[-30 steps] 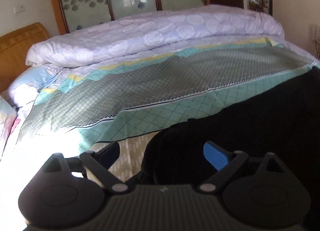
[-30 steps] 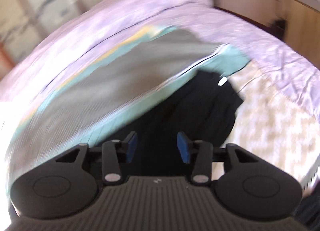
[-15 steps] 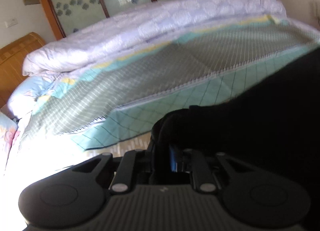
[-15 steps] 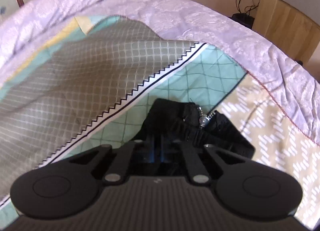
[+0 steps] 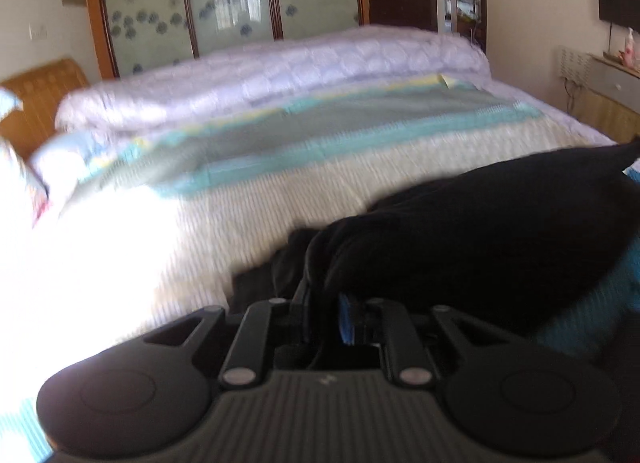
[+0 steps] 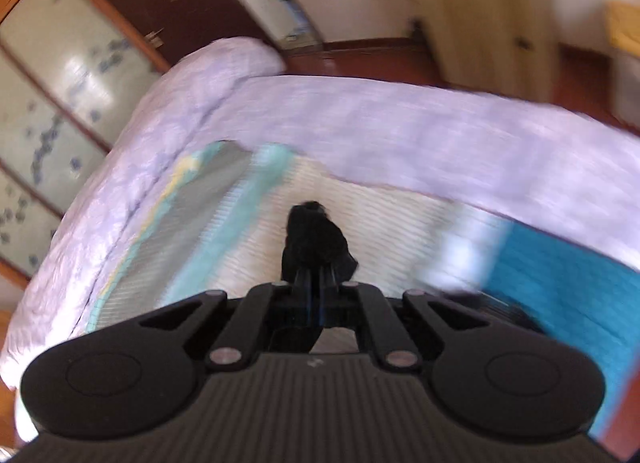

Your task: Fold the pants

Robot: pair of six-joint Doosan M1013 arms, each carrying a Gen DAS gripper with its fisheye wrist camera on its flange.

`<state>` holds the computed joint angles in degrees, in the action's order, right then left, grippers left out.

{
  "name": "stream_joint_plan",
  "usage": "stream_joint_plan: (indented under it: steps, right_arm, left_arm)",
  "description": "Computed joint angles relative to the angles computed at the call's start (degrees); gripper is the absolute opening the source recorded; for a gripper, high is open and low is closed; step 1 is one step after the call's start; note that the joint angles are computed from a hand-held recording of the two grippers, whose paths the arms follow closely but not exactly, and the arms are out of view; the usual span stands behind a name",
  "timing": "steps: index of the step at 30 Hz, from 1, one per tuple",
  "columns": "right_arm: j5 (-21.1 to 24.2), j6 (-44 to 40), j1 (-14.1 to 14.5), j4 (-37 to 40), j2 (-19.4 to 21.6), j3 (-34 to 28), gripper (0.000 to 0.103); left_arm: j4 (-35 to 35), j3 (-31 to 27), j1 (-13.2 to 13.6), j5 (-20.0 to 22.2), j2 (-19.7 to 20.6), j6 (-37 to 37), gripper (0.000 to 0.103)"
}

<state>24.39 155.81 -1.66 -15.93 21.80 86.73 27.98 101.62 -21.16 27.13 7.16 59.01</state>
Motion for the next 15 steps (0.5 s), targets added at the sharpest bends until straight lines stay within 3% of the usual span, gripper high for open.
stream_joint_plan:
  steps: [2,3,4,5,8,10,12,15]
  right_arm:
    - [2.75,7.96,0.26,-6.62,-2.08,5.18,0.012]
    - [7.09,11.14,0.78,-9.67,-2.38,6.54,0.019]
    - [10.37,12.04,0.95,-9.71,-2.42,7.48,0.041]
    - [11.88,14.06,1.1,-10.1,-2.83,8.76,0.049]
    - [7.05,26.2,1.6,-15.46,-6.38,14.68,0.05]
    - [3.82,28.92,1.99,-17.28,-8.47,16.82,0.05]
    - [0.95,28.7,2.39,-18.62,-9.69,17.56,0.05]
    - [-5.41,23.6,3.05,-16.74,-10.44,17.53,0.05]
  left_arm:
    - [-8.03,1.54,-0.52,3.89,0.01,3.9,0.024]
    - [-9.12,2.22,-0.95,5.86,0.24,3.16,0.027]
    - [-8.88,2.86,-1.42,7.44,0.33,1.47,0.027]
    - [-9.12,3.49,-1.74,8.19,0.16,0.48,0.028]
    - [-18.23,6.03,-0.09,4.45,-2.87,4.12,0.034]
    - [-23.67,7.72,1.62,1.22,-5.51,7.08,0.039]
    - [-19.19,8.55,2.69,-1.61,-7.36,1.6,0.05]
    - [-10.08,7.68,4.43,-3.02,-7.64,-9.0,0.055]
